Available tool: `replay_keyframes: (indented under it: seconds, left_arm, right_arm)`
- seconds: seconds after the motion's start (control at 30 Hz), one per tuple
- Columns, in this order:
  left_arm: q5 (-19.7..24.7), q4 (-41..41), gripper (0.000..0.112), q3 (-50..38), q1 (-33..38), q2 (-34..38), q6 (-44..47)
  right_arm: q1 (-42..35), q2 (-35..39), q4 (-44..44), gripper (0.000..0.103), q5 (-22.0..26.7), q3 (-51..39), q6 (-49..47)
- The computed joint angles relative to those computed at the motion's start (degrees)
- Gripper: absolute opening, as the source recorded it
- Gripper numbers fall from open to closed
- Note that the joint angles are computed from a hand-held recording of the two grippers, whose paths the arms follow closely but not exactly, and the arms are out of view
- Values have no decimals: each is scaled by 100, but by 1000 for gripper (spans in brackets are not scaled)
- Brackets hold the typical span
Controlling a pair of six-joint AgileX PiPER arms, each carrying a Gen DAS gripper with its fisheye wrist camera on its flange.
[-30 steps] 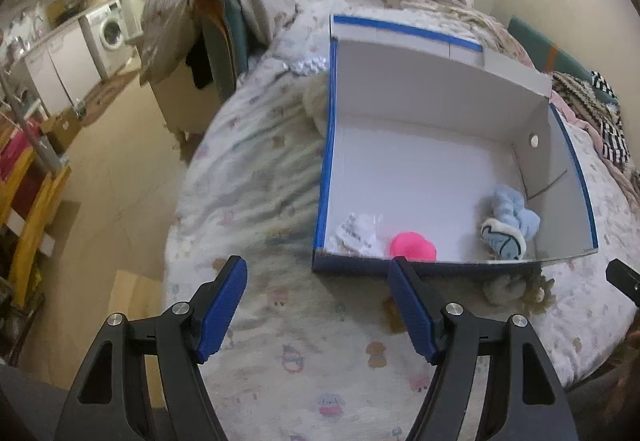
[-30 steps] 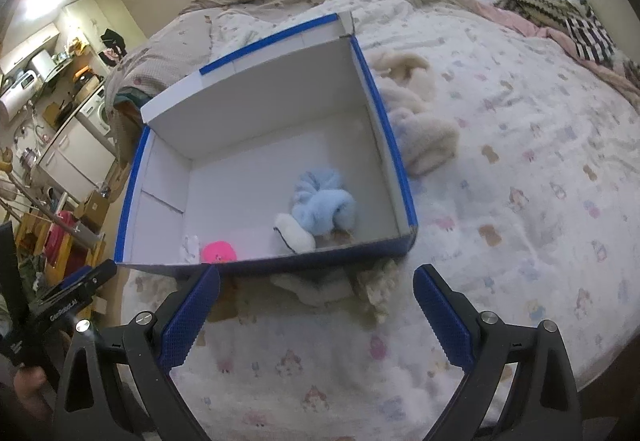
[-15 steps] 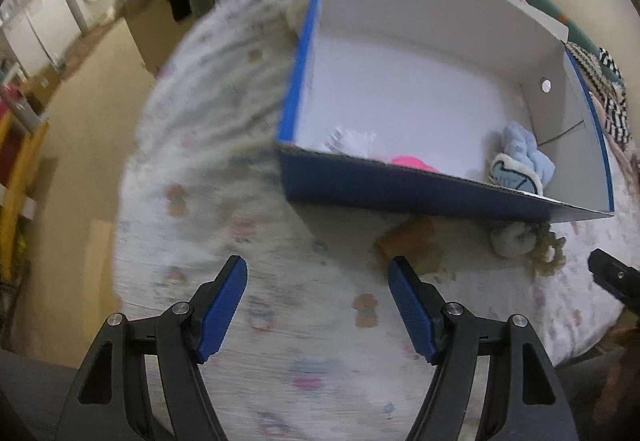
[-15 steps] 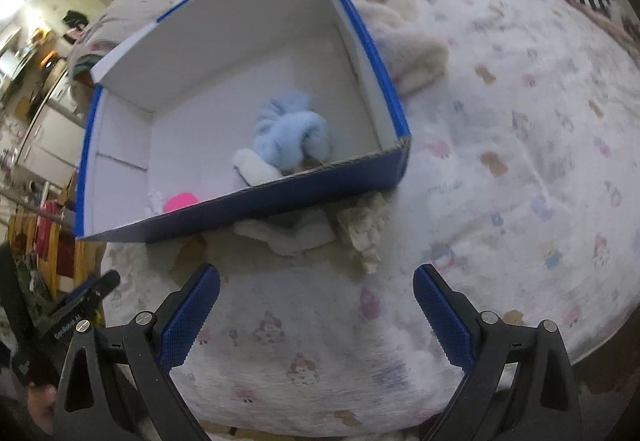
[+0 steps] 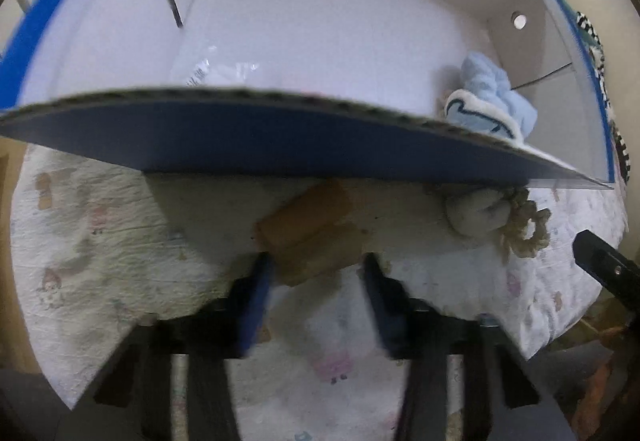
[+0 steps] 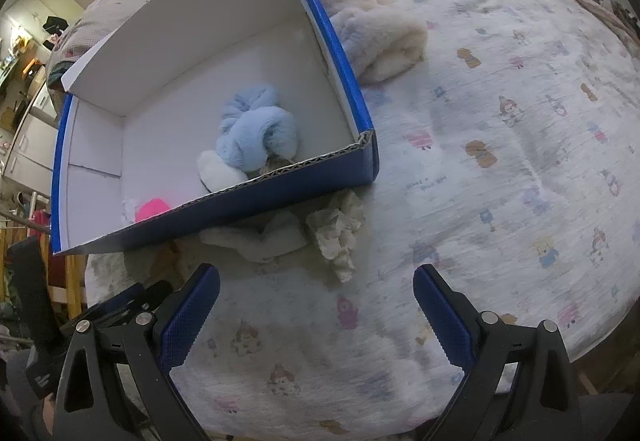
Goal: Organize soft objects
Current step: 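Grasp the cream piece with the left tool while the right tool grasps the orange cork cylinder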
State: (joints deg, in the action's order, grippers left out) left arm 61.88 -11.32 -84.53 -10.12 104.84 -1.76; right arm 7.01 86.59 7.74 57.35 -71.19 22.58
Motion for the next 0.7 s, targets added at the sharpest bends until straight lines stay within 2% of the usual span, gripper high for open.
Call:
replay_keyframes:
  seconds: [0.07,0.2,0.27,0.43,0.7]
  left_arm:
    - [-91,221,35,49,-36,4,-118]
    - [-53,-47,13,65,84,-5,126]
    - [-27,-138,9,80,130,-50,249]
    - [155,-242,6,136,385,-331,559]
    - [338,-43,6,409,1088,-1023,759]
  right_arm:
    - [10,45,16,103,14,-46,-28]
    - [150,186,-115,103,72,-171,-7]
    - [223,241,-115,103,75,-207,-32]
    - [401,260,-162,103,70,-207,-61]
    - [809,349,409,103,-11,-276,-513]
